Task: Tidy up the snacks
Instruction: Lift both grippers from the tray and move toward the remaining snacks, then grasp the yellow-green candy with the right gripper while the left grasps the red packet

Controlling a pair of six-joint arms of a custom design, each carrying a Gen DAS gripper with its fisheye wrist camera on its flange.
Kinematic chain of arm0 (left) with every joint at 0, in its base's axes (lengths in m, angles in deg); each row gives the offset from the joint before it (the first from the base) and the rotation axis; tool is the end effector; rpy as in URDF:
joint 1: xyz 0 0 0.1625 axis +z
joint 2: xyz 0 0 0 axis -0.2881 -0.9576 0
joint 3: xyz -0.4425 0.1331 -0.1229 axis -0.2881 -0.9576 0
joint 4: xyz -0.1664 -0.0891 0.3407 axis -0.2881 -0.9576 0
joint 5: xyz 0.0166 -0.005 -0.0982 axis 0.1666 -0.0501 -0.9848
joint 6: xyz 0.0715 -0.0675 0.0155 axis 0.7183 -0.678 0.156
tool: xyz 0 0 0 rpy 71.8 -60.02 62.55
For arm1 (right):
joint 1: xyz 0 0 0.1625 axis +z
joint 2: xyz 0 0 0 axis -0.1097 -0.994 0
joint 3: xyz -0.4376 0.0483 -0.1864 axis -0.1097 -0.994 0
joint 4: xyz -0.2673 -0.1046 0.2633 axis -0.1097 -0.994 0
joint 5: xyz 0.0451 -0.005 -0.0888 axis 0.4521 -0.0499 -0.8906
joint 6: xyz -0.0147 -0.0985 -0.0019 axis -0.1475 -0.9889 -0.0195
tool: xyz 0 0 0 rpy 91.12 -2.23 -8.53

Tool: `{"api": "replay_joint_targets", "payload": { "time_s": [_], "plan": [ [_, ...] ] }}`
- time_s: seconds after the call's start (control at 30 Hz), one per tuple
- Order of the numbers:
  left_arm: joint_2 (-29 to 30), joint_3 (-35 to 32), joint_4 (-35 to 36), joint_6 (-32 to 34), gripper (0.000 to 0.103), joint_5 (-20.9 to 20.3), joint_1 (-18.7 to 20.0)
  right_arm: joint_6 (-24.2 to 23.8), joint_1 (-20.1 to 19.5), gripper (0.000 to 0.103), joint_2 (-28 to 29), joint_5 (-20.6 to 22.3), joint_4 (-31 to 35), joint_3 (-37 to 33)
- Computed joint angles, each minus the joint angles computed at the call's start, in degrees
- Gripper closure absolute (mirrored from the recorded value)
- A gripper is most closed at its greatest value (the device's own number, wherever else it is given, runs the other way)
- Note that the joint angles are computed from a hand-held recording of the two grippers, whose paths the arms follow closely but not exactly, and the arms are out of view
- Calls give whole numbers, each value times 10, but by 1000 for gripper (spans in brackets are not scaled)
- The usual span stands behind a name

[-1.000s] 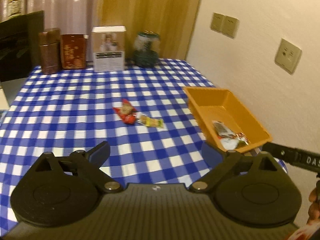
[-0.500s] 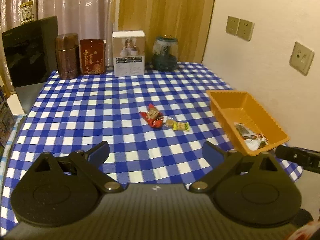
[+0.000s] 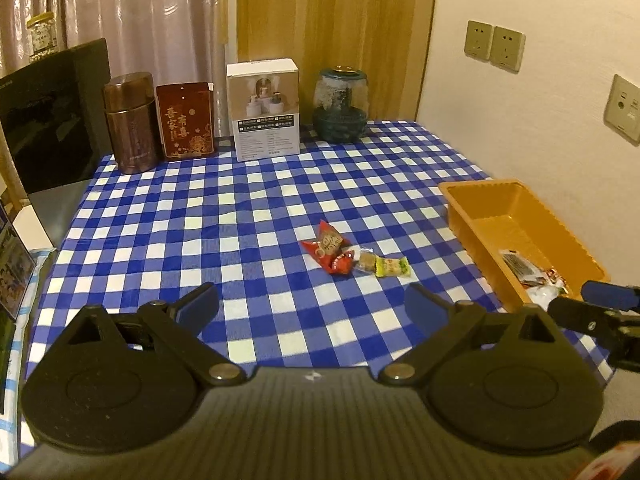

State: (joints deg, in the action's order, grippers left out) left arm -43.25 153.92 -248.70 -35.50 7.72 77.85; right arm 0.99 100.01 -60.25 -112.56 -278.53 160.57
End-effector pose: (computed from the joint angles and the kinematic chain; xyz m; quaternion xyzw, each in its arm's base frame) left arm -0.2317 -0.8108 0.1407 0.2975 0.8592 -0.3290 0.2550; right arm 0.1457 -0.7159 0.1971 0.1154 -0.8445 0.4670 0.2354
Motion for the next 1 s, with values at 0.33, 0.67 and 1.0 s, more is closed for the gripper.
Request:
{"api": "replay_joint_targets", "payload": {
  "time_s": [0.33,0.67,1.0],
  "plan": [
    [69,-104,25,15,5,-22,36,-63,-19,31,79,15,81,-131],
    [145,-258,111,60,6,-36,59,-114,-37,38,155,8,179,-279],
    [228,-432,219,67,6,-30,73,-209,-36,49,235,-50,264,-435]
  ]
}}
